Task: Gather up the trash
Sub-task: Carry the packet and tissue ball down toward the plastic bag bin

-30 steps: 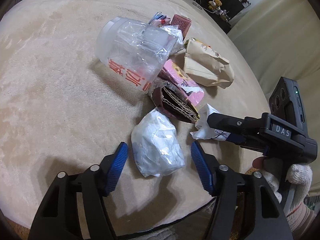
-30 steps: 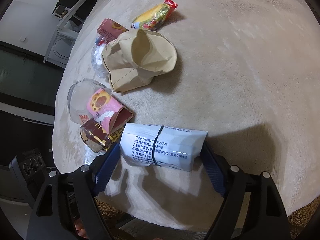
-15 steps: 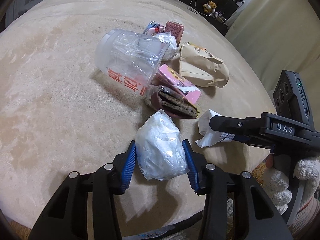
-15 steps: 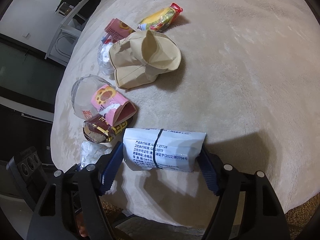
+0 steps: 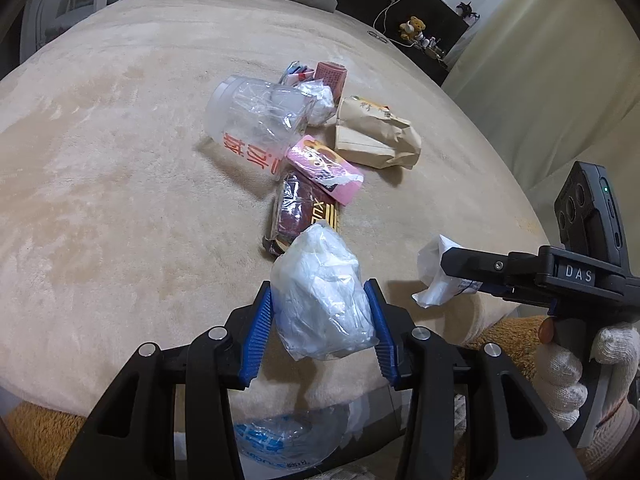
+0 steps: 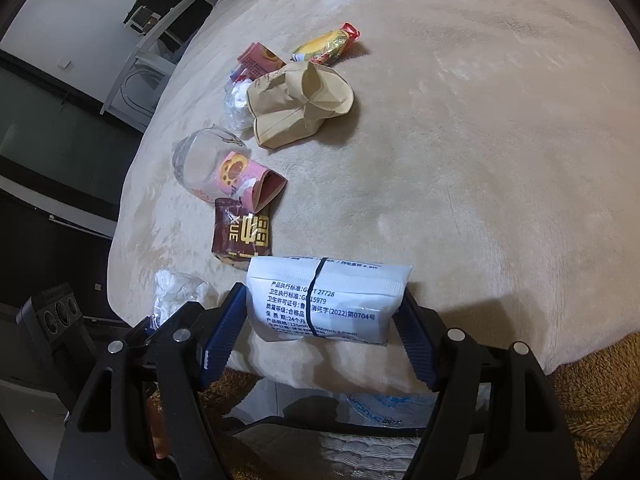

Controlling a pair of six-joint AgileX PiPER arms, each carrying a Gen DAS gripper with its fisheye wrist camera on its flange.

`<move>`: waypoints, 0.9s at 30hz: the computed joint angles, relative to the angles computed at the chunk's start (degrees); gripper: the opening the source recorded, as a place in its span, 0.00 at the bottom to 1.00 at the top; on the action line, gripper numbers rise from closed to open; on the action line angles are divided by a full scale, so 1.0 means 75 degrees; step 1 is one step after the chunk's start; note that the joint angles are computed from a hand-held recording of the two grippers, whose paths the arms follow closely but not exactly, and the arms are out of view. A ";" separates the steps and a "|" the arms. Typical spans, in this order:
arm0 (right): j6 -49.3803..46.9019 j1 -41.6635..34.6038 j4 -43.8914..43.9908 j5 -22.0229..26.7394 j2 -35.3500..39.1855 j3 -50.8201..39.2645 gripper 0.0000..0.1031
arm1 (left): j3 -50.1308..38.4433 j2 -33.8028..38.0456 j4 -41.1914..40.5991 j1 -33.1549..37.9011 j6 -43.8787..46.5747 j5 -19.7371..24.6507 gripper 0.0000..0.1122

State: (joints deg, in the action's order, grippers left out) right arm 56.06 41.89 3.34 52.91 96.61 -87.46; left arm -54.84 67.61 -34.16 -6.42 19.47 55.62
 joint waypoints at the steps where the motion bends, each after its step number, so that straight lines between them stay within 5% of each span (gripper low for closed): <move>1: 0.0109 0.0093 -0.0106 0.0025 -0.0111 0.0066 0.70 | 0.0026 -0.0122 0.0107 -0.0165 -0.0184 -0.0048 0.40; 16: 0.2073 0.1981 -0.1731 0.0359 -0.1285 0.0937 0.70 | 0.0512 -0.2183 0.1100 -0.1378 -0.1803 0.0436 0.40; 27: 0.3223 0.3184 -0.2595 0.0573 -0.1798 0.1448 0.70 | 0.0813 -0.3392 0.2523 -0.3219 -0.3922 0.0626 0.40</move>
State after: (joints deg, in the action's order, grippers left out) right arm 80.24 65.77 -16.12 57.21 83.12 -76.60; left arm -48.74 42.17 -15.25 -30.56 -9.94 60.32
